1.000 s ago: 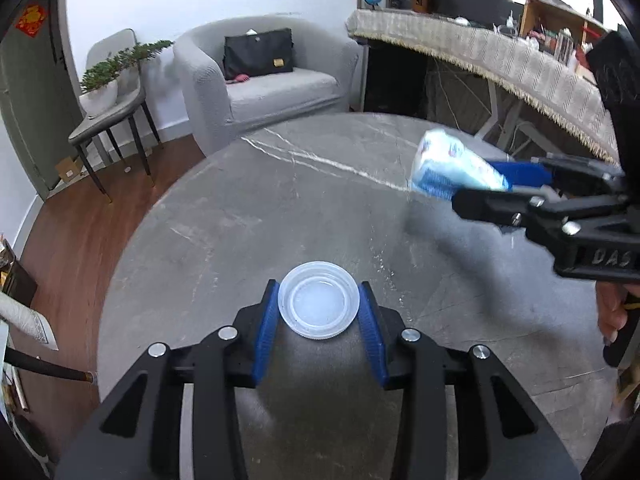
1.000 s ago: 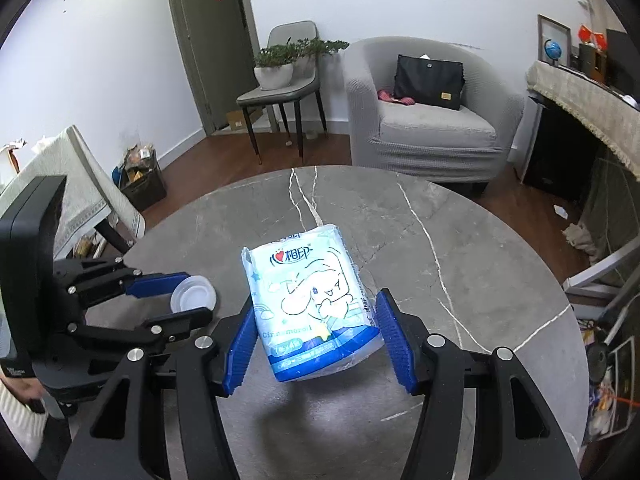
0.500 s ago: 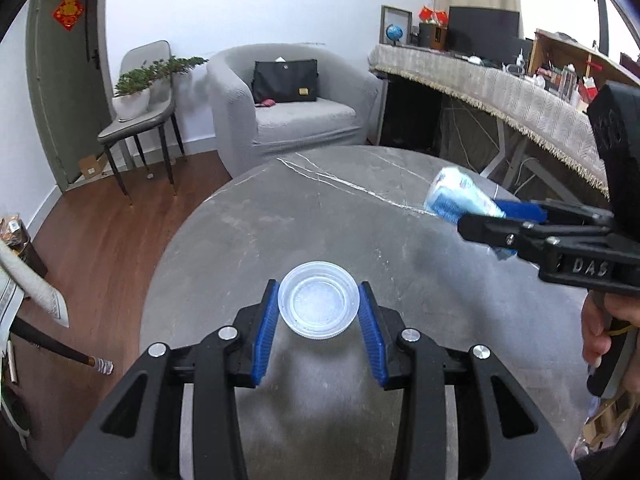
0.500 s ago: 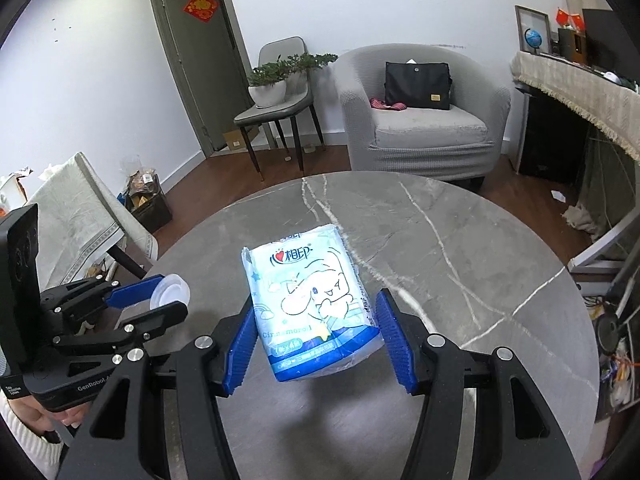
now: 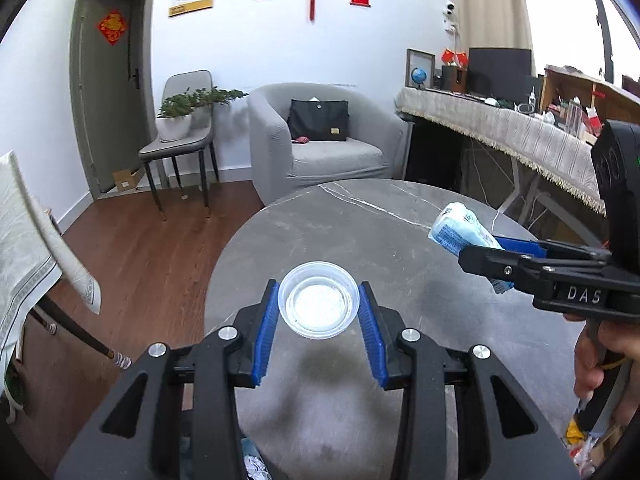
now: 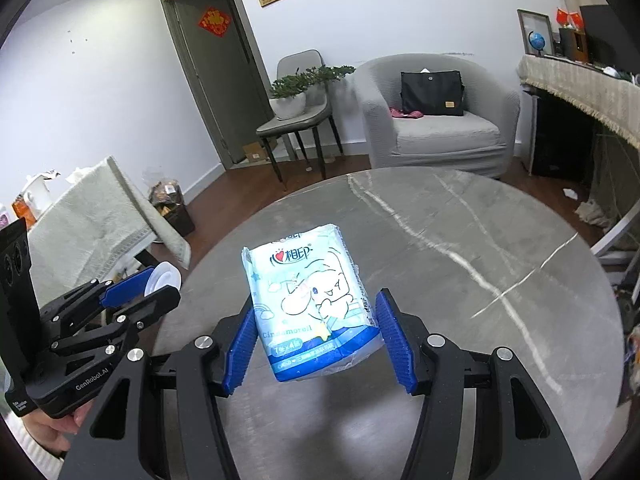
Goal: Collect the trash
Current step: 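Carry the lid and tissue pack over the teal bin and open both grippers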
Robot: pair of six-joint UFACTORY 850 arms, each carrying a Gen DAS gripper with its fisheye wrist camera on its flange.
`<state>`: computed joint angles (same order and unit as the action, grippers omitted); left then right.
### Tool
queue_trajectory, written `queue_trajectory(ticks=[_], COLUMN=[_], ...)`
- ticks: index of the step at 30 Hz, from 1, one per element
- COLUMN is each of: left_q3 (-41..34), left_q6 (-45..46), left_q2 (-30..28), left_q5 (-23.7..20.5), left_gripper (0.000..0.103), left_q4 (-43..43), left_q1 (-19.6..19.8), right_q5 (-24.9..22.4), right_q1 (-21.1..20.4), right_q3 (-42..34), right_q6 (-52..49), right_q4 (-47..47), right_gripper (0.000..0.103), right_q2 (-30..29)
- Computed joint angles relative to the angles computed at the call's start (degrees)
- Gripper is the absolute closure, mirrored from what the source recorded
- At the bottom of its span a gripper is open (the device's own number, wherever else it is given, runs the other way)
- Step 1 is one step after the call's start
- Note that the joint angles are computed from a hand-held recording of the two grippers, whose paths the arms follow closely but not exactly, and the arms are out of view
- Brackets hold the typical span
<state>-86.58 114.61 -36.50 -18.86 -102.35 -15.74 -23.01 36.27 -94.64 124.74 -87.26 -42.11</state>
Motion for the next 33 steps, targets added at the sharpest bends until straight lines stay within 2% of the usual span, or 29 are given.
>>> queue_trajectory(ticks=[6,12,15,19,27,33], left_q3=[3.8,5.8,7.0,7.6,7.3,5.4], left_q6=[1.7,-2.5,0.9,0.1,-5.1,-19.7], left_q2=[1.8,2.8,3.4,3.4,1.8,-0.6], left_q5=[0.1,-0.9,-0.5,1.0,2.7,2.6], left_gripper=[0.061,0.061,0.061,0.061,0.061,0.061], left_q4=[-0.9,-0.6,-3.8,-2.8,2.9,18.7], left_q1=[1.7,4.5,5.3,6.1,8.4,10.4], right_q5=[-1.3,-2.7,-3.1,-3.8,-3.9,-3.1], right_q1=[1.9,3.9,5.0,5.9,7.0,7.5], right_q3=[-0.3,-3.5,-5.4,-7.6,-13.9,-22.3], right_q6=[3.5,-0.1,-2.8,-5.5,-9.8,-18.1], right_q4=[-2.7,-0.7,0.5,1.9,4.9,11.0], right_gripper=[0.044,0.044,0.044,0.044,0.044,0.044], right_q2=[-0.5,-2.5,-3.7,-4.9,-8.5,-13.3])
